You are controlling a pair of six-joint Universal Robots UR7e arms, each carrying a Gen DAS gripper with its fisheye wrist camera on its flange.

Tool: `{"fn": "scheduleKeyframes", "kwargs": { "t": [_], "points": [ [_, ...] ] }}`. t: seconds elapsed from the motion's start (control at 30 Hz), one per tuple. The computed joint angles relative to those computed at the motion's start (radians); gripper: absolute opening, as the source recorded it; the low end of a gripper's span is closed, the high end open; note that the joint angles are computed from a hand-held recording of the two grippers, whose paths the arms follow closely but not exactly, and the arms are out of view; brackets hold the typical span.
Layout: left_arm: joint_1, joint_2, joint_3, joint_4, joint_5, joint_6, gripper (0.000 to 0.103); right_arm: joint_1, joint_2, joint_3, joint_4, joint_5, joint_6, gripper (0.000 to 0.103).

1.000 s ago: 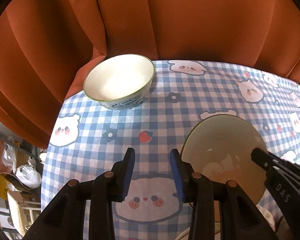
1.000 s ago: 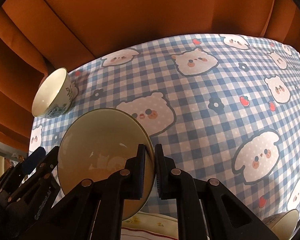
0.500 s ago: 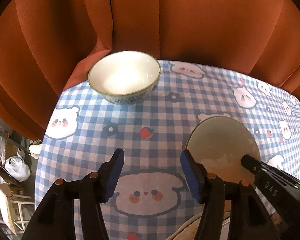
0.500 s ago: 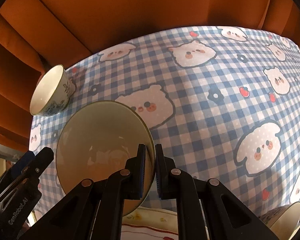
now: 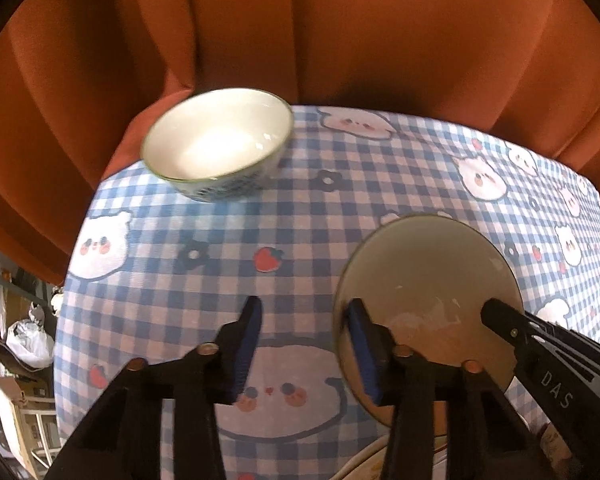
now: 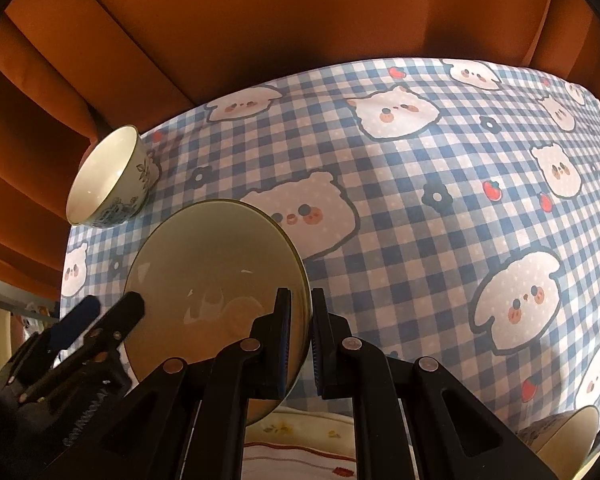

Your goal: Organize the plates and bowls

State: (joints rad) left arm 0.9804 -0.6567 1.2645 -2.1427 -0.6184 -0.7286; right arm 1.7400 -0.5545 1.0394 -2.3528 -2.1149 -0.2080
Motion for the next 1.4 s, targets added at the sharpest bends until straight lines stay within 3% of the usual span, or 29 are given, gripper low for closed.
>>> {"fn": "scheduleKeyframes", "kwargs": {
  "t": [0.17, 0.27, 0.43, 0.67, 0.87, 1.2, 1.4],
  "points": [
    [0.003, 0.036, -0.033, -0.005, -0.021, 0.062, 0.011, -0.007, 0.007, -0.013, -0.002, 0.006, -0.013, 0.012],
    [-0.003, 0.050, -0.047, 0.027, 0.011, 0.048, 0.011, -0.014, 0.007, -0.025, 0.010, 0.040, -0.025, 0.012],
    [-0.014, 0.049, -0.050, 0.060, 0.018, 0.023, 0.013, -0.006, 0.004, -0.017, -0.001, 0.017, -0.046, 0.012],
    [-0.052, 0.025, -0.004, -0.022, 0.034, 0.049, 0.013, 0.021, -0.043, 0.050, -0.110, -0.019, -0.120, 0.012],
    [-0.092, 0.004, 0.032, -0.069, 0.043, 0.060, 0.013, 0.036, -0.114, 0.129, -0.166, -0.031, -0.123, 0.012],
    [-0.181, 0.004, 0.073, -0.038, 0.095, -0.072, 0.013, 0.030, -0.258, 0.279, -0.227, 0.013, -0.165, 0.012],
    [-0.236, 0.058, 0.019, 0.080, 0.123, -0.195, 0.013, -0.005, -0.345, 0.332, -0.206, 0.060, -0.209, 0.012]
  ]
}}
